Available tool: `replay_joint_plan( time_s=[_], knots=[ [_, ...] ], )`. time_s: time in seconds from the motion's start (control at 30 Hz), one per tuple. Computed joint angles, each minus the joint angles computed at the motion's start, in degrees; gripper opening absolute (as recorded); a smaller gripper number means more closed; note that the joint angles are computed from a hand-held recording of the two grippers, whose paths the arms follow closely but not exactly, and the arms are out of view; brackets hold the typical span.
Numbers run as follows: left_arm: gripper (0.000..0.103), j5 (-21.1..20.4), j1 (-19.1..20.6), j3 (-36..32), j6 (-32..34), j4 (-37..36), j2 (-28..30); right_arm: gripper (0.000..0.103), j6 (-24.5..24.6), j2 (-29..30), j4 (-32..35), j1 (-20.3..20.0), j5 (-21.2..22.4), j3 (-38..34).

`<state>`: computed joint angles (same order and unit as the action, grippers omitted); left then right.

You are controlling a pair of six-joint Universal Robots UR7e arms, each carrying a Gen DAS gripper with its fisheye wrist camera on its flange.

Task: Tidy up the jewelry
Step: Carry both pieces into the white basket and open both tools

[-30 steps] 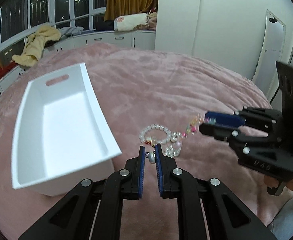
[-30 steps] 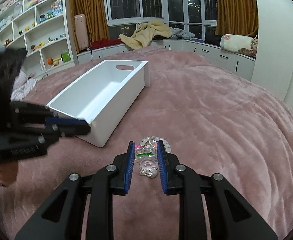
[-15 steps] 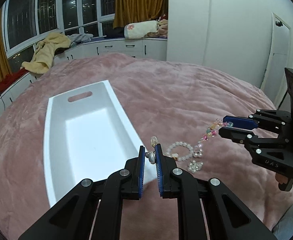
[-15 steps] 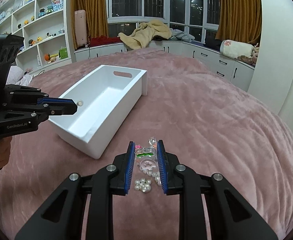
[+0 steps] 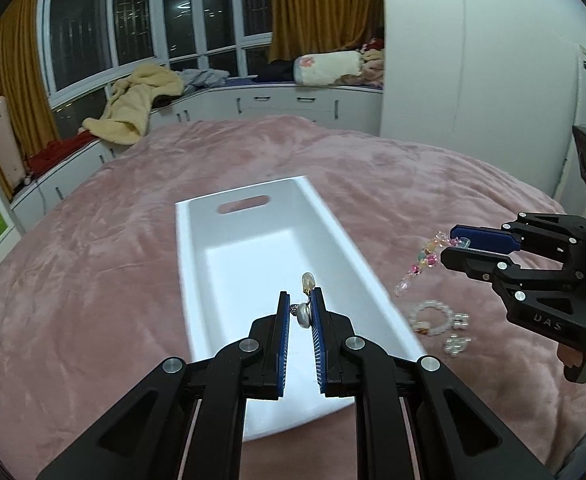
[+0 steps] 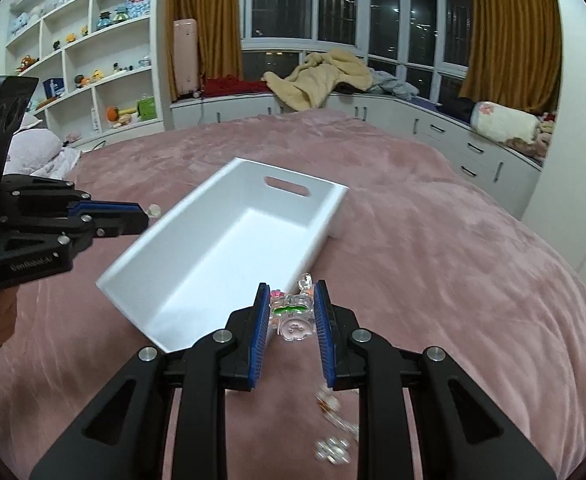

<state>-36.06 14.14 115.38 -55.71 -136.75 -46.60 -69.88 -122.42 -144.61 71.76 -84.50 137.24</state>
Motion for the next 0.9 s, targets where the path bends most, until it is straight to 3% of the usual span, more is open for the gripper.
replay_joint_plan(
  time_s=[0.23, 0.37, 0.63, 0.67, 0.73, 0.77, 0.87, 0.9],
  knots=[
    [0.016, -1.28, 4.2, 1.85, -0.41, -2.16, -2.63, 0.023, 5.91, 7.79, -4.27, 8.18, -3.58, 0.24],
    [0.016, -3.19, 6.93, 1.71, 0.32, -4.37, -1.73, 0.023, 11.09, 10.89, -3.18, 9.07, -3.02, -0.53],
    [0.018, -6.23, 10.97, 0.59, -0.03, -5.16, 1.09, 0.023, 15.93, 15.31, -1.87, 7.39, -6.12, -0.42],
    [0.021, -6.52, 11.19, 0.6, 0.28, -5.31, 1.21, 0.025, 16.89, 15.68, -1.1, 6.99, -6.53, -0.63],
    [0.041, -6.17, 11.19, 0.54, 0.13, -4.69, 1.37, 0.029, 18.24, 16.03, -0.64, 6.96, -7.12, -0.75],
    [0.045, -5.64, 10.97, 0.63, -0.02, -4.52, 1.34, 0.04, 18.66, 15.99, -1.1, 7.33, -7.69, -0.63],
    [0.047, -5.31, 10.59, 1.13, -0.31, -4.92, 0.86, 0.067, 18.5, 14.95, -1.41, 7.71, -6.92, -0.43],
    [0.047, -5.51, 10.65, 1.24, -0.18, -5.31, 0.68, 0.067, 18.49, 14.37, -1.27, 7.5, -6.16, -0.45]
  ],
)
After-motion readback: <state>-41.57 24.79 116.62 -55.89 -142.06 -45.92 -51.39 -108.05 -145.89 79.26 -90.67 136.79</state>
